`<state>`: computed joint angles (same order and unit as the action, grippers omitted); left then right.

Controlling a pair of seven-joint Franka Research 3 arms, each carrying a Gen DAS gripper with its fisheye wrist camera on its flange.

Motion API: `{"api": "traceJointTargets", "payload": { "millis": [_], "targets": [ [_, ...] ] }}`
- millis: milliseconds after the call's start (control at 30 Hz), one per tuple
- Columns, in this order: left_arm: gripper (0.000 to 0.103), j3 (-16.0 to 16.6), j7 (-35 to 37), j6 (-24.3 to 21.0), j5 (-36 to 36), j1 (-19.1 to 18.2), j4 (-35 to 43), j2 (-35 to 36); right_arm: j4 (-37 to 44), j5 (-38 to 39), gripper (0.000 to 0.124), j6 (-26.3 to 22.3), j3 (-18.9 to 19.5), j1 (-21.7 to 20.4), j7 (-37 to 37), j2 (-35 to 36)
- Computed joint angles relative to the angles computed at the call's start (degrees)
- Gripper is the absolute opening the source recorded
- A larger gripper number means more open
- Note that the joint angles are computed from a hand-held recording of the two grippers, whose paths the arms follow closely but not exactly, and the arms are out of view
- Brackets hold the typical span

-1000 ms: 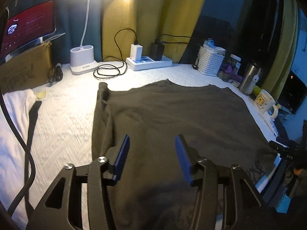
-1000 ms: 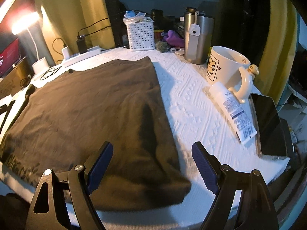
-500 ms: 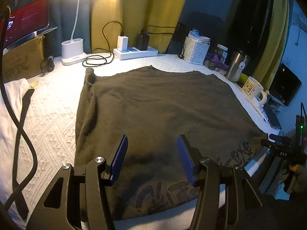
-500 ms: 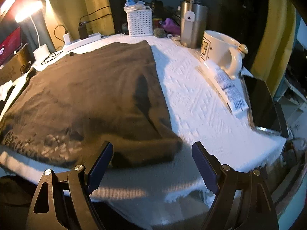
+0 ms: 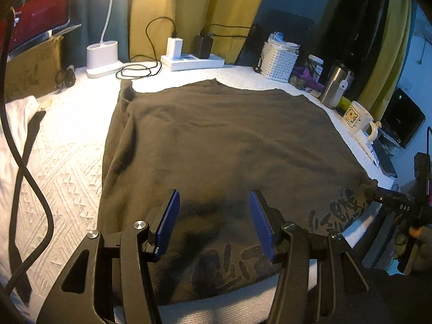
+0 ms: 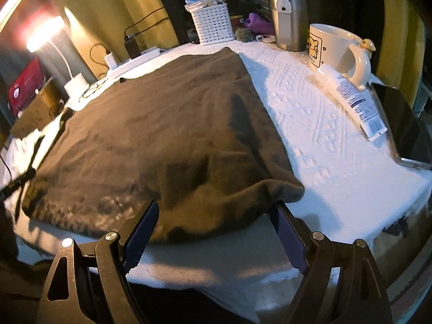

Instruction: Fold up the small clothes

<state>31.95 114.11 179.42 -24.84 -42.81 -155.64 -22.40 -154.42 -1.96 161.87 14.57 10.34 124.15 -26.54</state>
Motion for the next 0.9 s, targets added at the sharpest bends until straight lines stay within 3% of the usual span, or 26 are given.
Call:
{"api": "traceJointTargets", "payload": {
  "millis": [167, 467, 567, 667, 800, 900],
  "targets": [
    [0.054, 2.1, 1.8, -1.1, -2.2, -2.1, 1.4, 1.7, 0.7, -0.6, 0.085, 1.7, 0.5, -1.2, 1.5, 1.8],
    [0.054, 0.7, 7.7, -3.5, -8.8, -1.6, 4.2, 4.9, 3.9, -4.8, 0.085, 4.8, 1.7, -4.7, 5.1, 6.7],
    [0.054, -0.1, 9.5, -4.3, -11.2, -0.9, 5.2, 5.8, 5.1, -9.3, 0.083, 6.5, 4.3, -8.1, 9.0, 8.5],
    [0.054, -1.4, 11.2, -5.2, -13.2, 0.5, 6.4, 6.9, 6.8, -12.0, 0.067, 7.5, 3.9, -7.6, 9.3, 10.9],
    [0.054, -3.2, 14.0, -5.9, -16.4, 2.4, 7.9, 8.2, 8.3, -10.0, 0.032, 9.2, -0.2, -3.9, 6.0, 13.9],
    [0.054, -4.4, 16.0, -6.4, -18.9, 4.0, 8.9, 9.0, 9.4, -8.6, 0.025, 8.8, -1.6, -2.4, 4.1, 14.8]
  ]
}}
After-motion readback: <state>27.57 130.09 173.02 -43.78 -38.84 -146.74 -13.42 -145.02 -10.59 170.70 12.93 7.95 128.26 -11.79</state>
